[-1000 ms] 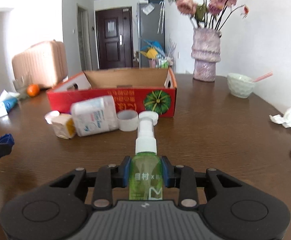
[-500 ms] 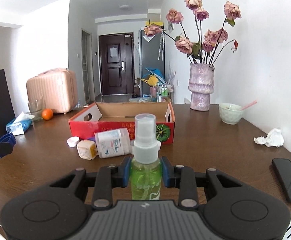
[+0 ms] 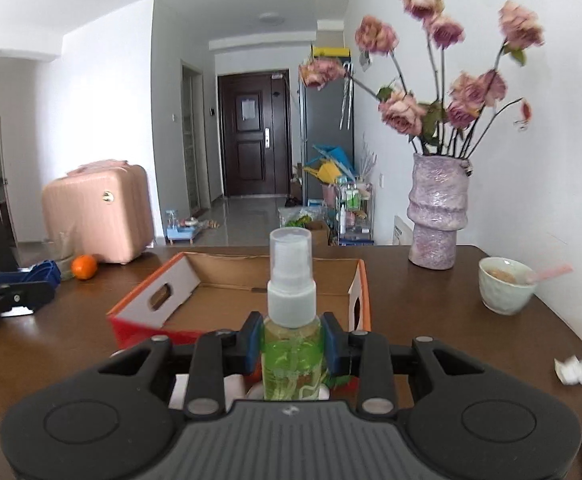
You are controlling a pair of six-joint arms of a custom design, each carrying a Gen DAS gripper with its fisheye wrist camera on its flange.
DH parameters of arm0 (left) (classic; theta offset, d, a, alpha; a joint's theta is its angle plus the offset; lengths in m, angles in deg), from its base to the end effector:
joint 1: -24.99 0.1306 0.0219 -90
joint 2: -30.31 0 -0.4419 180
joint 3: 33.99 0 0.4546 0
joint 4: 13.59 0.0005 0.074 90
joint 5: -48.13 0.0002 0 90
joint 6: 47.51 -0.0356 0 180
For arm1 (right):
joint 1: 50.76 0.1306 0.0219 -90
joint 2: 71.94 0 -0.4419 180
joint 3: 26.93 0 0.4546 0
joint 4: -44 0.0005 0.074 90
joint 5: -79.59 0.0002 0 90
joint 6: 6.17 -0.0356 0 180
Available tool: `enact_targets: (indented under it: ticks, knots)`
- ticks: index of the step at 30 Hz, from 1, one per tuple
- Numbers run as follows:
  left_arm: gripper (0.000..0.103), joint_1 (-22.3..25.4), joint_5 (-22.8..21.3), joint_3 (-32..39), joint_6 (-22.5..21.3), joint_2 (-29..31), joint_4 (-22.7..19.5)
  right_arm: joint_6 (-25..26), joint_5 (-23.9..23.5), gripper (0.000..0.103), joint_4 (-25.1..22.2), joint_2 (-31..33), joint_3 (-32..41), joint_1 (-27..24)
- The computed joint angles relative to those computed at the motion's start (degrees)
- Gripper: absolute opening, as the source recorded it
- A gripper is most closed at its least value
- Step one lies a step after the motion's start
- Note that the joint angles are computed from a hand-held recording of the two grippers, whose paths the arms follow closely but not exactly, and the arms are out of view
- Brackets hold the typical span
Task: Organize rigid objects
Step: 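Carry the blue cap and green spray bottle into the red box and release both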
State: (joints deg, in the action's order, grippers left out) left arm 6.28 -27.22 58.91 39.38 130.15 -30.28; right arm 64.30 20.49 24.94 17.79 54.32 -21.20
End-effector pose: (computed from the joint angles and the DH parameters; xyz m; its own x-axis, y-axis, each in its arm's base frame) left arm 0.6107 -0.2169 0.4674 -0.3503 0.1741 -0.9203 0.5496 0.8338 -0.0515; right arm 0.4982 0.2609 0.4569 -0.3881 0.1096 -0.9151 0.1088 0.9914 0.0726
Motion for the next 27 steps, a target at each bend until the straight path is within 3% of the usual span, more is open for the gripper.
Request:
enact_targets:
  ticks: [3, 8, 12, 16, 17, 18, 19, 20, 22, 27]
  knots:
    - [0.054, -0.4, -1.2, 8.7, -0.8, 7.2, -3.7, 0.5, -4.4, 0.030, -3.3, 5.0, 5.8, -4.2]
    - [0.054, -1.1, -4.0, 23.1, -0.9, 18.7, -10.7, 3.4, -6.5, 0.030, -9.9, 15.3, 17.1, -8.5]
    - [0.054, -1.7, -6.5, 35.2, -2.5, 27.3, -17.0, 5.4, -10.2, 0.030, -20.1, 24.9, 28.9, -10.9]
    - [0.056, -2.1, -8.7, 47.8, -2.5, 35.3, -24.3, 6.8, -7.7, 0.030, -26.1, 33.0, 38.5, -11.5]
    - [0.063, -2.3, -9.6, 49.5, -3.0, 36.5, -25.1, 6.6, -7.2, 0.032, -27.6, 34.4, 40.6, -11.6]
    - [0.077, -2.3, -10.1, 50.2, -3.7, 37.2, -25.1, 6.6, -7.0, 0.044, -27.7, 35.3, 41.7, -11.7]
    - [0.084, -2.4, -10.4, 50.1, -3.7, 37.3, -24.7, 6.5, -6.7, 0.056, -28.7, 36.2, 43.0, -11.7]
    - [0.094, -2.3, -10.5, 48.6, -3.0, 36.8, -22.8, 6.6, -6.6, 0.059, -29.7, 36.9, 44.1, -11.8]
    - [0.097, -2.3, -10.0, 47.4, -3.8, 36.3, -21.5, 7.0, -6.4, 0.070, -28.4, 36.8, 43.4, -11.8]
    - [0.097, -2.1, -10.0, 52.6, -1.9, 38.8, -27.2, 3.7, -8.7, 0.069, -29.0, 36.7, 43.6, -12.5]
